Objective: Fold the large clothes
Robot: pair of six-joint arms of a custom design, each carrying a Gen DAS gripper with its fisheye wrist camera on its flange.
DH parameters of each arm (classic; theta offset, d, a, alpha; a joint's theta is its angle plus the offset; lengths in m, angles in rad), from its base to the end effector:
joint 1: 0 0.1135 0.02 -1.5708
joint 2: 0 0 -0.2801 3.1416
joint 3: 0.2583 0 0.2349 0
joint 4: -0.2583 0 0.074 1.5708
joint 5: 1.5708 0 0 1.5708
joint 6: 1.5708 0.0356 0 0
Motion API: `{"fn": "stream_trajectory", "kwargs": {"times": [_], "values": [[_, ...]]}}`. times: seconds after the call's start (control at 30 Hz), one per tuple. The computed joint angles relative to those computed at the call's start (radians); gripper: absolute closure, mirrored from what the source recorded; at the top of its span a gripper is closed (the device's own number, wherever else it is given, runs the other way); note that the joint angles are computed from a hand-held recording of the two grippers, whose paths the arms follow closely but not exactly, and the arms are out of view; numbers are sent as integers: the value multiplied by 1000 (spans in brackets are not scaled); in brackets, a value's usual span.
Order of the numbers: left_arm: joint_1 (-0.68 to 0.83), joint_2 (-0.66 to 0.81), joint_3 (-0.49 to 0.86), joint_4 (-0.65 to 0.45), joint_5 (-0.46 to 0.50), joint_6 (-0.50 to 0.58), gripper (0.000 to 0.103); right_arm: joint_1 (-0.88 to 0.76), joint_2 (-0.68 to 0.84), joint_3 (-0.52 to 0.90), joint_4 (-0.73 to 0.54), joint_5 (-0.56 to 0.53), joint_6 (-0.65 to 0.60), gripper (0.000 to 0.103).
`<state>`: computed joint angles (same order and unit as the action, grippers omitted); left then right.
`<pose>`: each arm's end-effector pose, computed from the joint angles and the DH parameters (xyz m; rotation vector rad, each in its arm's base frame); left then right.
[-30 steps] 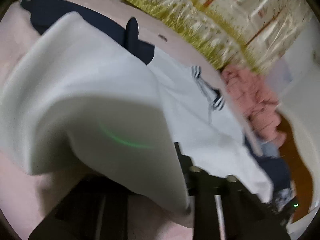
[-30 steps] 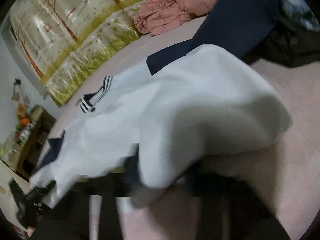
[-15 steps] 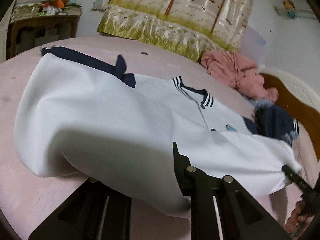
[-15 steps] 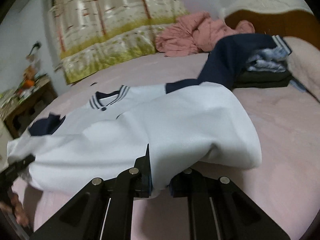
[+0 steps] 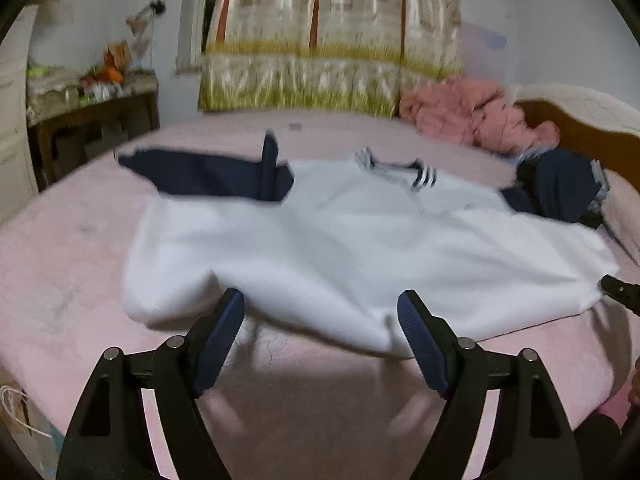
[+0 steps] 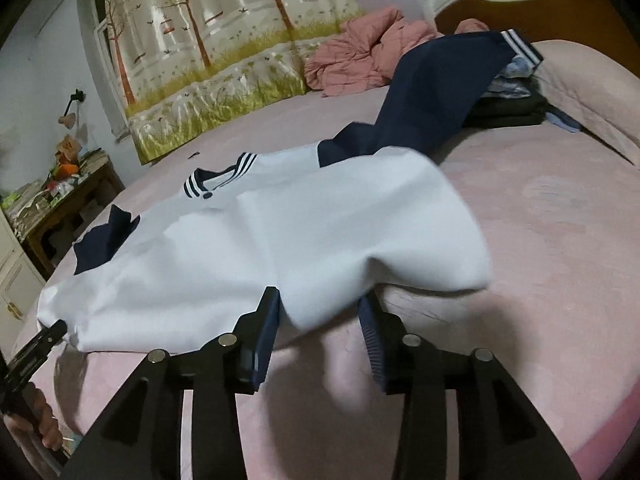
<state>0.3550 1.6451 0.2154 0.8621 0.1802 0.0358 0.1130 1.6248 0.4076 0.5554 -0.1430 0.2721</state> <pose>0.2123 0.0719 0.1178 -0.2338 2.1155 0.0379 0.2540 0.0339 0.1338 0.1003 2.2480 0.3684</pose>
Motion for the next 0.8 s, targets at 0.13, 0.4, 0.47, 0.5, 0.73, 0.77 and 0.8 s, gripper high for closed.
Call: {"fn": "stream_trajectory", "kwargs": {"times": [0.13,0.4,0.47,0.5,0.73,0.77,0.8], "values": [[-18,-105,-37,74,27,3,19,6,-135,-29,-26,91,-24,55],[-238,8,278,-104,-72,-69,18,-113,-80,163,-139,86,-102,52],[-303,53,375,-149,-126,-72,18,-266,-66,220,-169,-144,-27,52],[-332,75,423,-161,-154,-72,18,-346,-52,269,-195,-245,21,52],[-419,239,808,-288,-221,-113,18,-528,249,830,-435,-290,55,52],[-421,267,855,-302,-226,-113,18,-529,304,904,-462,-279,72,52],[-422,301,907,-323,-227,-112,18,-532,381,998,-489,-273,96,52]]}}
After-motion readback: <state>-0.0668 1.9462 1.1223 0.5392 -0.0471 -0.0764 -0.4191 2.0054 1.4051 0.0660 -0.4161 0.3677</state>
